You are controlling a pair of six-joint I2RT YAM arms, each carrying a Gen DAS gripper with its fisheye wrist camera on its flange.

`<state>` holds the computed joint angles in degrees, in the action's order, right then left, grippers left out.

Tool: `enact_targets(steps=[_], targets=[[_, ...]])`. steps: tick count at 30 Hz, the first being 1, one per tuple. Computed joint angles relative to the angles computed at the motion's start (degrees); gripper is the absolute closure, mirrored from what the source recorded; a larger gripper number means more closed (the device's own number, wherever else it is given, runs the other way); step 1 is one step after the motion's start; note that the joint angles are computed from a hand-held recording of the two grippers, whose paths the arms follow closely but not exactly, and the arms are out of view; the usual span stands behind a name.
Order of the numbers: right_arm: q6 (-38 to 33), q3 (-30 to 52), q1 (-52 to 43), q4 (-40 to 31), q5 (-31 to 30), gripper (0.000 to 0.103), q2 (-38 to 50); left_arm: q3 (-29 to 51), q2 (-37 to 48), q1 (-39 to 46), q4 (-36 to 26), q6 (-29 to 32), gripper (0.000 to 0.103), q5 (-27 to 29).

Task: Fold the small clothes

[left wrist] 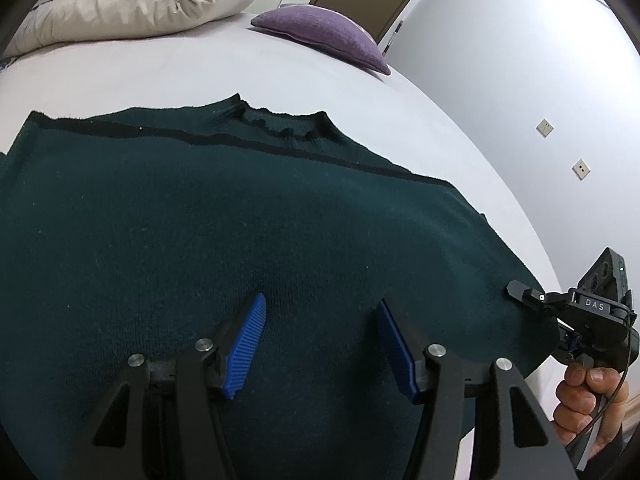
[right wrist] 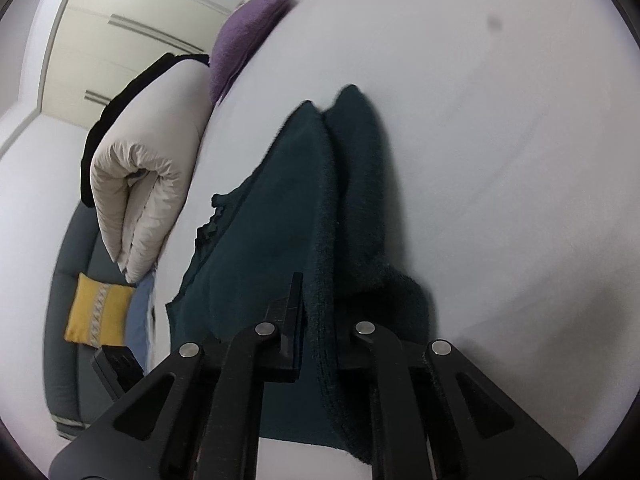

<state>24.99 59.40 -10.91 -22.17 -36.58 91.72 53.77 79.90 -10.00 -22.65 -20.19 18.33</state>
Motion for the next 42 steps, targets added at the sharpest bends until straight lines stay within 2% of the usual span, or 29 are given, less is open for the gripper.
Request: enact_targets(steps=[4, 7, 11, 13, 16, 22, 27, 30, 31, 32, 35, 38, 40, 42], targets=[[-1.35, 3.56, 3.53, -4.26, 5.36, 0.095, -2.36, 0.07, 0.09, 2.61, 0.02, -1.49, 0.044, 4.62], [-2.22, 9.19, 10.75, -8.35, 13.95, 0.095, -3.75, 1.11, -0.05, 9.41, -2.00, -5.58, 0.048, 15.06], [-9.46, 22.49, 30.09, -15.17, 25.45, 0.095, 0.72, -1.35, -2.68, 21.93, 0.77, -9.86, 0.030, 26.86], [-14.64, 30.08, 39.78, -18.43, 29.18, 0.095, 6.53, -1.09, -1.27, 27.94, 0.40, -10.37, 0.026, 33.53], [-19.11, 36.35, 46.82, -21.23, 34.26, 0.095, 13.02, 0.04, 1.17, 33.44, -1.38, -9.07, 0.021, 39.98], [-22.08, 36.33, 51.02, -21.78, 38.88, 0.095, 15.76, 1.23, 4.45, 35.63, -0.91, -11.05, 0.014, 44.52], [-24.66, 30.84, 51.18, -18.71, 40.13, 0.095, 13.19, 10.87, 11.41, 29.85, -10.52, -4.74, 0.015, 41.08], [-26.77, 29.76, 51.47, -18.35, 40.94, 0.095, 11.94, 16.39, 14.91, 27.32, -15.26, -2.66, 0.023, 38.53], [-27.78, 29.20, 51.77, -18.10, 41.36, 0.095, 11.43, 17.54, 15.77, 27.12, -16.23, -2.16, 0.033, 38.52], [-29.12, 28.63, 51.89, -18.09, 41.68, 0.094, 10.89, 18.25, 16.58, 27.09, -17.12, -1.57, 0.048, 38.84], [-32.02, 26.52, 51.99, -18.46, 41.68, 0.091, 9.01, 19.71, 18.65, 26.19, -19.21, -0.56, 0.071, 38.52], [-31.95, 23.46, 51.24, -18.49, 38.79, 0.087, 5.60, 18.82, 17.95, 24.89, -18.80, 0.15, 0.087, 37.33], [-31.33, 22.64, 49.81, -19.51, 35.71, 0.085, 3.49, 18.26, 17.42, 24.64, -18.63, 0.44, 0.089, 37.56], [-30.39, 19.85, 46.63, -20.27, 29.02, 0.085, -0.80, 18.11, 17.29, 25.34, -19.13, 1.42, 0.090, 37.93]])
